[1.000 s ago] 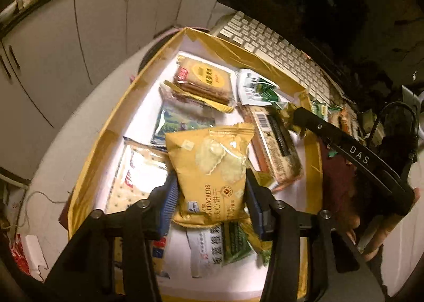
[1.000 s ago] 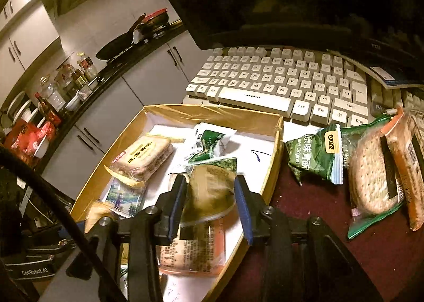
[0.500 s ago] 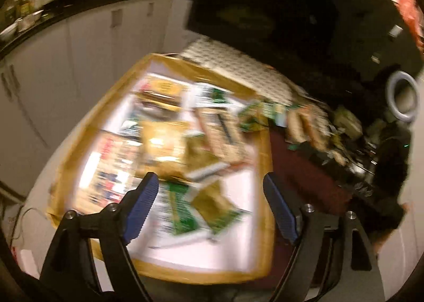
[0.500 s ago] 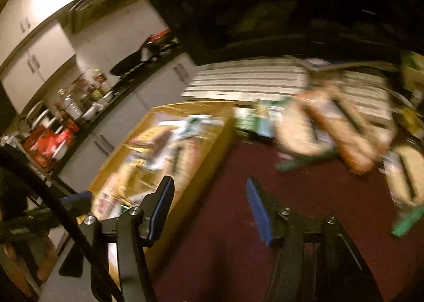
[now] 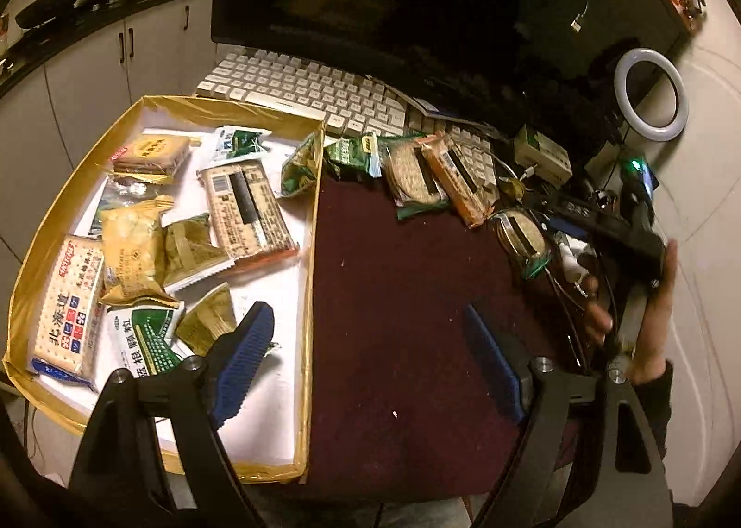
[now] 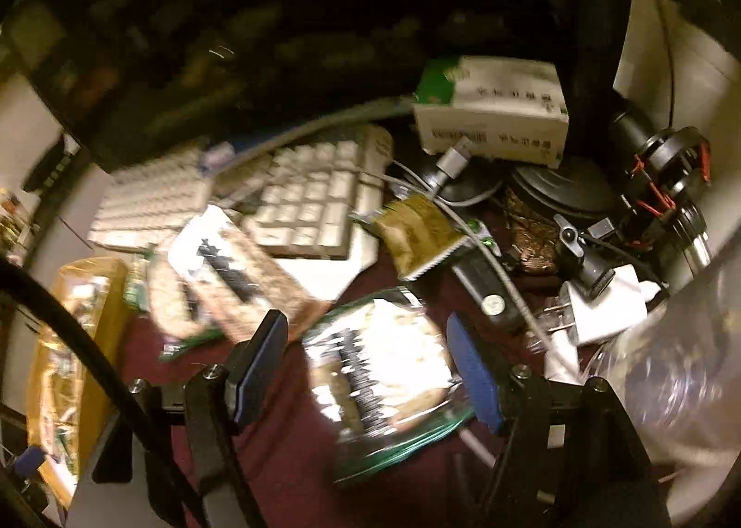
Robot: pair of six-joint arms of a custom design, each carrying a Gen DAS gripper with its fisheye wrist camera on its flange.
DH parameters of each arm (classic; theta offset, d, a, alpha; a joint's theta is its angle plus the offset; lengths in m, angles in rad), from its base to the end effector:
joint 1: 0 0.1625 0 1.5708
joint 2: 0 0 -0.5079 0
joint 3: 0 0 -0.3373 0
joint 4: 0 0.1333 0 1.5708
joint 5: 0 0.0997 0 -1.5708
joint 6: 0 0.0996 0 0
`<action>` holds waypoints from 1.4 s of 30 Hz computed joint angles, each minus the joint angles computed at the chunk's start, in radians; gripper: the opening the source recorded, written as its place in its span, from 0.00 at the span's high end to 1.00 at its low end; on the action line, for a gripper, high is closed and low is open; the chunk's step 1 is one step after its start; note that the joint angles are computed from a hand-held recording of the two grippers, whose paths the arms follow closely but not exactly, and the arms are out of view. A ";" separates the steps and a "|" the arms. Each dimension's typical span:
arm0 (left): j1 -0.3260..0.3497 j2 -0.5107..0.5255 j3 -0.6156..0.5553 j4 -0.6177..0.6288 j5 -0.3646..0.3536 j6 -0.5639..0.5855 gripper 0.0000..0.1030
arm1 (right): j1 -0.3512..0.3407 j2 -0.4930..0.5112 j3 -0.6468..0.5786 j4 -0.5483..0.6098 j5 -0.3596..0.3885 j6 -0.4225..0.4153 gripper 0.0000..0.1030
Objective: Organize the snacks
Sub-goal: 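Move both grippers back over the remaining cracker packs on the desk, then grasp the round green-zip cracker bag with right gripper while left grasps barcode cracker pack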
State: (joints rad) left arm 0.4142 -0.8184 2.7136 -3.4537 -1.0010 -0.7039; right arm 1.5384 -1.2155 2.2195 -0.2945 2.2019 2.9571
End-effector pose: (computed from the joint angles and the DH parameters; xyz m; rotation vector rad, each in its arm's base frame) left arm -0.2344 -0.3073 0.1285 0.6158 2.6521 -0.6293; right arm 0.0630 -0.3561 0.2261 -0.1668 -2.2860 0.9552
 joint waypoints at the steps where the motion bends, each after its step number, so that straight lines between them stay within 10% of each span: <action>1: 0.000 0.001 0.001 -0.003 -0.003 -0.001 0.19 | -0.015 0.004 -0.012 0.018 0.004 0.002 0.31; 8: 0.002 0.013 0.019 -0.043 -0.014 -0.008 0.19 | -0.031 0.033 0.015 0.040 -0.064 0.002 0.28; 23: 0.032 0.055 -0.051 -0.021 -0.061 0.022 0.19 | 0.072 0.147 0.112 -0.207 0.113 0.013 0.28; 31: 0.159 0.137 -0.340 0.224 -0.123 0.152 0.19 | -0.041 0.068 0.296 -0.440 -0.175 0.010 0.28; 42: 0.240 0.313 -0.765 0.567 -0.023 0.156 0.19 | -0.056 0.063 0.315 -0.475 -0.181 -0.017 0.28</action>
